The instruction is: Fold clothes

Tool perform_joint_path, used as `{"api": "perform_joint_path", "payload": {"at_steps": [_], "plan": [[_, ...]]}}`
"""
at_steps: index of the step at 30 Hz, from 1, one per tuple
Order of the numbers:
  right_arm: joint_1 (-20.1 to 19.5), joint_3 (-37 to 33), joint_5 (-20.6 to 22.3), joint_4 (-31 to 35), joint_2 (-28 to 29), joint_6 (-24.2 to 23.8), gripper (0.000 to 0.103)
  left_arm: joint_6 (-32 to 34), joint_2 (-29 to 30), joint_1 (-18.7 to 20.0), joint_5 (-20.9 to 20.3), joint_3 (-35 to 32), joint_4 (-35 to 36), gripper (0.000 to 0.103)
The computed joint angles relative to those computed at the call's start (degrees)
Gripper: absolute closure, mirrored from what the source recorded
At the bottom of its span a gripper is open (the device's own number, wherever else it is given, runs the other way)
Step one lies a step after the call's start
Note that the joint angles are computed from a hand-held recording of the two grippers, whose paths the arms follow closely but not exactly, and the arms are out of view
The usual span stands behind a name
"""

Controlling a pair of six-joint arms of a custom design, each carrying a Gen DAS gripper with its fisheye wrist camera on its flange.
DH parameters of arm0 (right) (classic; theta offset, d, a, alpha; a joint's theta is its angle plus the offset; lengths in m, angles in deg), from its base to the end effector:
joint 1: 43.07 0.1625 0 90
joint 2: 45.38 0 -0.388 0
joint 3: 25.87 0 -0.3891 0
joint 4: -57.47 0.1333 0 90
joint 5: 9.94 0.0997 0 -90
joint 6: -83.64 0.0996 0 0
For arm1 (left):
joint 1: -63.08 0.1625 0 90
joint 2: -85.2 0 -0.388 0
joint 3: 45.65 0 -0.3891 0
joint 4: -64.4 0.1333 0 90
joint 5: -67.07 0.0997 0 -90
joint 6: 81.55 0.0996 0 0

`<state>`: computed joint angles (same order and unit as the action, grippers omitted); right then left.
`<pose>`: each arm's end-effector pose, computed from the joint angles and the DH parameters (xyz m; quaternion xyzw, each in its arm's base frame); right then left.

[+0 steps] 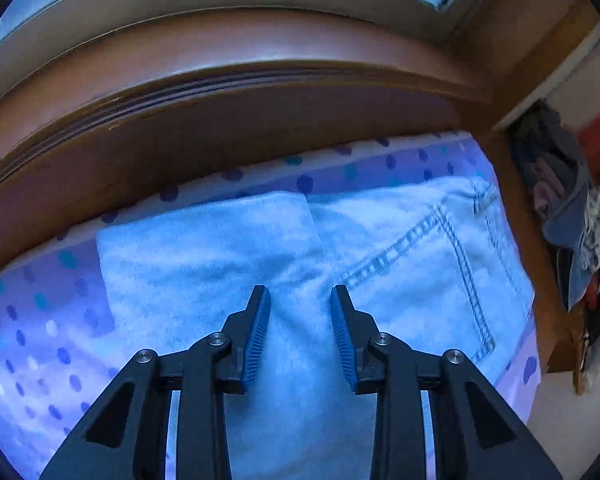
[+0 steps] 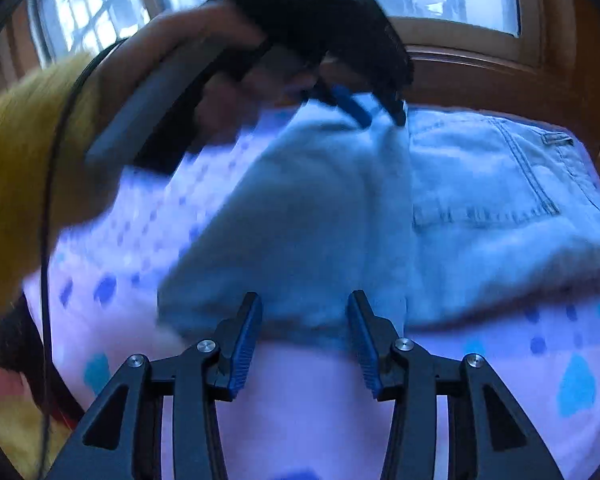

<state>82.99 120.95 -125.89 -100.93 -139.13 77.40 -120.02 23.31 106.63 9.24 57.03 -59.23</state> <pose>0.2657 -0.2125 0.1786 0.3205 -0.9115 0.1829 0.1816 -0.2817 -0.5249 0.1545 0.0840 0.9554 -0.1424 0.2445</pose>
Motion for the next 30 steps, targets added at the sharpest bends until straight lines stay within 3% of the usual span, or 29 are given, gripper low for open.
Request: {"api": "perform_joint_path", "payload": {"at_steps": [3, 4, 10, 12, 13, 18, 19, 20, 23, 27, 30], "plan": [[2.3, -0.4, -2.3, 6.7, -1.5, 3.1, 0.058, 1.2, 0.4, 0.3, -0.3, -1.0, 1.2, 0.070], [2.5, -0.7, -1.1, 7.2, -2.5, 3.6, 0.058, 1.5, 0.2, 0.1, -0.3, -1.2, 1.7, 0.070], [8.7, -3.9, 0.1, 3.8, -1.6, 5.5, 0.057, 1.1, -5.5, -1.7, 1.1, 1.4, 5.0, 0.070], [11.9, -5.6, -0.3, 2.6, 1.5, 6.1, 0.040, 0.7, -7.2, -1.4, 0.2, 1.9, 6.1, 0.070], [12.7, -6.3, -0.8, 1.8, 3.6, 5.6, 0.037, 0.4, -7.6, -1.3, 0.0, 2.1, 6.5, 0.070], [15.2, -8.8, -7.5, 6.2, 11.7, 5.5, 0.036, -0.4, -7.8, -0.3, -0.4, 3.8, 6.9, 0.070], [15.5, -9.0, -10.4, 7.2, 13.4, 5.7, 0.043, -0.1, -7.8, -0.2, -0.6, 4.1, 6.5, 0.070], [16.0, -9.0, -13.3, 7.6, 14.8, 5.6, 0.058, 0.1, -7.7, 0.0, -0.8, 4.2, 6.2, 0.070], [16.5, -9.5, -15.9, 10.5, 14.1, 6.4, 0.081, 0.3, -7.2, 0.3, -0.6, 4.1, 5.6, 0.070], [17.7, -8.6, -15.3, 15.9, 10.8, 8.6, 0.083, 0.1, -6.3, 0.8, -0.1, 4.0, 3.8, 0.070], [15.2, -7.9, -10.2, 17.6, 8.8, 10.2, 0.087, 1.0, -6.1, 1.1, 0.0, 4.1, 2.7, 0.070]]}}
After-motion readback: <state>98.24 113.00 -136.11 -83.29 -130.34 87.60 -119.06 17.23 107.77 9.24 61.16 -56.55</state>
